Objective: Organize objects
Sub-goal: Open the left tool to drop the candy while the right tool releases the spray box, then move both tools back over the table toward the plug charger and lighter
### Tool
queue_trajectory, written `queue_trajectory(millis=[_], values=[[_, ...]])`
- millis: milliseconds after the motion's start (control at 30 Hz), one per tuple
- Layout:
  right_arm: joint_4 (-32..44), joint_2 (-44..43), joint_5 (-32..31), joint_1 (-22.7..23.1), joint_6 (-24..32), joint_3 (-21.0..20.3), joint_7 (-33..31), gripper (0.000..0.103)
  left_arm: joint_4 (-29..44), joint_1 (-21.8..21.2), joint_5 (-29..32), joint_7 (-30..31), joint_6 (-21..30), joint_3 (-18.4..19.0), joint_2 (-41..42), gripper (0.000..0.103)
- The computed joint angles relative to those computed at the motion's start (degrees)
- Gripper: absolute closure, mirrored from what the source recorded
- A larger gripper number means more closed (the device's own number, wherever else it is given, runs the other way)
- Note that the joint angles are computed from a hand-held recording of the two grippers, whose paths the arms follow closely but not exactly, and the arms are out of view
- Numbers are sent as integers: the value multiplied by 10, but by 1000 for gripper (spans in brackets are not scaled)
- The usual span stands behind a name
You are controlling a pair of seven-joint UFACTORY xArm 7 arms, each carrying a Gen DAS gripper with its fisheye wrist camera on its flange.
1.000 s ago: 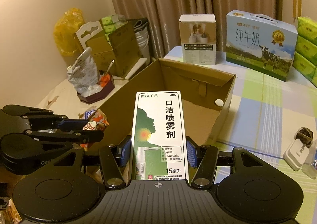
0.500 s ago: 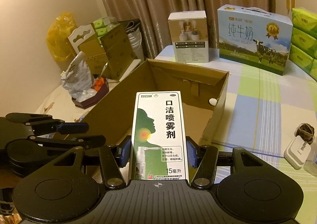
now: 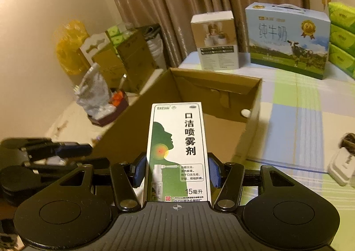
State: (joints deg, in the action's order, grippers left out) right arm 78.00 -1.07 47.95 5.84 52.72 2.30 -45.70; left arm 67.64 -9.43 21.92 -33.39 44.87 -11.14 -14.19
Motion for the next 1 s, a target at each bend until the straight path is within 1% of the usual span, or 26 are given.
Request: queue_trajectory(millis=[33,67,167,267,433,467,500,567,633,800,867,900,933,1000], values=[[-2,0,10,-1,-2,-1,-2,32,0,0,0,0,0,0,-1,68],[-5,-3,16,-1,-6,-1,-2,24,-1,0,0,-2,0,0,-2,68],[-13,-12,16,-4,-6,-6,-5,24,-4,0,-5,-7,2,0,-7,64],[-28,-30,15,-10,2,-15,-1,24,-12,0,-5,-14,3,-4,-18,58],[-62,-73,15,-18,19,-38,-3,23,-22,0,-4,-45,5,-17,-37,48],[-68,-82,14,-19,23,-43,-4,22,-22,-1,-4,-50,7,-20,-39,47],[-76,-93,12,-21,25,-48,-5,20,-22,-1,-3,-55,10,-24,-42,42],[-94,-115,6,-23,30,-59,-10,13,-21,-3,1,-71,17,-33,-49,37],[-113,-137,-5,-25,30,-69,-19,10,-21,-5,3,-90,22,-41,-57,29],[-140,-173,-32,-32,37,-100,-31,6,-9,-14,8,-121,42,-64,-66,19],[-143,-181,-39,-37,47,-113,-35,5,-4,-18,16,-139,48,-75,-67,13],[-145,-186,-43,-41,51,-120,-39,4,-2,-19,21,-149,50,-80,-68,7],[-147,-190,-48,-44,54,-125,-44,4,1,-20,28,-161,50,-86,-69,4],[-150,-197,-54,-52,55,-136,-51,2,7,-25,36,-176,52,-94,-68,2]])
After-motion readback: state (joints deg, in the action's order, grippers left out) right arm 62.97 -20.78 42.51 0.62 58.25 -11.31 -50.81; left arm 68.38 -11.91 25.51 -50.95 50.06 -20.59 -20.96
